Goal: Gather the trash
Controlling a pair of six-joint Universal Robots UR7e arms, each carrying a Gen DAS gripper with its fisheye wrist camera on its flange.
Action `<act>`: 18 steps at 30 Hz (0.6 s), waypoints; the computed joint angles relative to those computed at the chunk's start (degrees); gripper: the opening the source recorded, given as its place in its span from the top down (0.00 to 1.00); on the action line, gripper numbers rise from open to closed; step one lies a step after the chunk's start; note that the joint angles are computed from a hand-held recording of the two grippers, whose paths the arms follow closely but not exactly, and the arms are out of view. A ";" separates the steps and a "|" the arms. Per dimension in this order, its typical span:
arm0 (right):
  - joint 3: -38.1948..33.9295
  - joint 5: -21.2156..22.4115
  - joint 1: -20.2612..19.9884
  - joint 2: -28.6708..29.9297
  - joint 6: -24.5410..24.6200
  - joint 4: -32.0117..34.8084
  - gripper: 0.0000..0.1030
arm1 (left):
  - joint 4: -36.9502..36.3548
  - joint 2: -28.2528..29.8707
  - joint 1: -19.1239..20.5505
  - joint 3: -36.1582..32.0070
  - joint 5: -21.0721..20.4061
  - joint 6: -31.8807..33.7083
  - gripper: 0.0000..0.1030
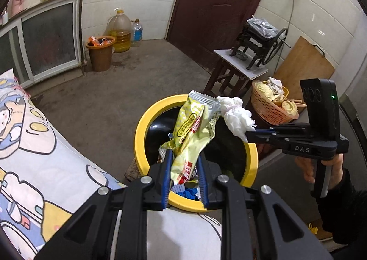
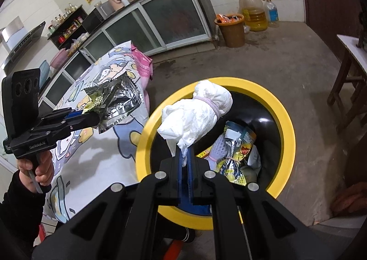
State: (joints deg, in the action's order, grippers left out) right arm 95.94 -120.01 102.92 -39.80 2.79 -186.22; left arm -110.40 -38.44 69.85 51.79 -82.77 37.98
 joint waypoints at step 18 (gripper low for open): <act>0.38 -0.74 -2.70 -0.69 4.88 2.66 0.90 | 1.16 3.49 -0.05 -2.00 -1.06 -7.76 0.43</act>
State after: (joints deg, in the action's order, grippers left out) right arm 96.32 -120.75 100.22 -40.49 7.67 -183.56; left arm -109.24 -34.95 69.79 49.79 -83.84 30.22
